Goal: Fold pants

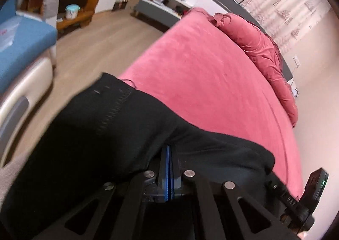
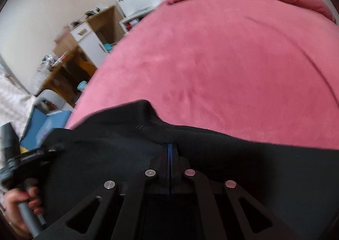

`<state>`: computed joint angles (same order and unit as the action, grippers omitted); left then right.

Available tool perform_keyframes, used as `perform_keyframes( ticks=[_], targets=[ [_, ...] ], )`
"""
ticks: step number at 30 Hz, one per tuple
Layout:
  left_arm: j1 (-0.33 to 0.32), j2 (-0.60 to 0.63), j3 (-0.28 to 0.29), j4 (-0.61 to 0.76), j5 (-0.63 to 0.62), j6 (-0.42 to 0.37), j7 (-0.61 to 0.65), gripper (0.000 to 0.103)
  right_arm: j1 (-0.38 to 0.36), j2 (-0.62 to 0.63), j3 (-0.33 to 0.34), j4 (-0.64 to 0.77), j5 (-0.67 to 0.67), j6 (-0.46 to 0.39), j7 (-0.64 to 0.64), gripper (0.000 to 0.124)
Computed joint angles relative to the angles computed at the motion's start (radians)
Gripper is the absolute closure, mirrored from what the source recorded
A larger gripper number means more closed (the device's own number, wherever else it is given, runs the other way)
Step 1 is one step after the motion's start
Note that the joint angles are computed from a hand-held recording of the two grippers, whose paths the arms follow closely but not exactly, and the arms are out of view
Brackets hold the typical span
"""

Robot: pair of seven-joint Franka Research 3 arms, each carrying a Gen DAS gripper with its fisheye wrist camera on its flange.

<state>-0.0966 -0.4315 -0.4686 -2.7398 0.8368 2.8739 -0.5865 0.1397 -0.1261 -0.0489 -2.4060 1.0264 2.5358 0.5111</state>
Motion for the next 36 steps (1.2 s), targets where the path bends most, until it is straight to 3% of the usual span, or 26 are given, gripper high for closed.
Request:
perform_keyframes(
  ticks=[4, 7, 11, 14, 18, 20, 22, 31, 36],
  targets=[
    [-0.065, -0.032, 0.024, -0.002, -0.076, -0.089, 0.046, 0.100, -0.009, -0.033, -0.010, -0.020, 0.038, -0.010, 0.010, 0.123],
    [-0.119, -0.050, 0.068, 0.007, -0.144, -0.129, 0.134, 0.099, -0.019, -0.116, -0.030, -0.074, 0.032, 0.010, -0.032, 0.114],
    [-0.147, -0.091, 0.022, 0.025, -0.165, -0.180, 0.160, 0.088, -0.052, -0.179, -0.066, -0.117, -0.051, 0.019, -0.013, 0.109],
    [-0.137, -0.054, -0.012, 0.070, -0.123, -0.145, 0.162, 0.088, -0.090, -0.185, -0.091, -0.117, -0.119, 0.005, 0.051, 0.108],
    [-0.182, 0.070, -0.031, 0.201, -0.093, -0.208, 0.274, 0.087, -0.153, -0.179, -0.139, -0.106, -0.175, -0.024, 0.107, 0.099],
    [-0.209, 0.130, -0.025, 0.255, -0.069, -0.218, 0.321, 0.087, -0.194, -0.181, -0.166, -0.098, -0.189, -0.039, 0.135, 0.073],
    [-0.237, 0.200, -0.013, 0.312, -0.054, -0.221, 0.365, 0.086, -0.228, -0.179, -0.188, -0.086, -0.194, -0.048, 0.145, 0.063],
    [-0.346, 0.366, 0.064, 0.441, -0.084, -0.278, 0.427, 0.086, -0.410, -0.099, -0.284, 0.022, -0.202, -0.070, 0.214, 0.048],
    [-0.354, 0.342, 0.094, 0.400, -0.069, -0.215, 0.376, 0.086, -0.506, -0.004, -0.320, 0.109, -0.122, -0.077, 0.240, 0.048]
  ],
)
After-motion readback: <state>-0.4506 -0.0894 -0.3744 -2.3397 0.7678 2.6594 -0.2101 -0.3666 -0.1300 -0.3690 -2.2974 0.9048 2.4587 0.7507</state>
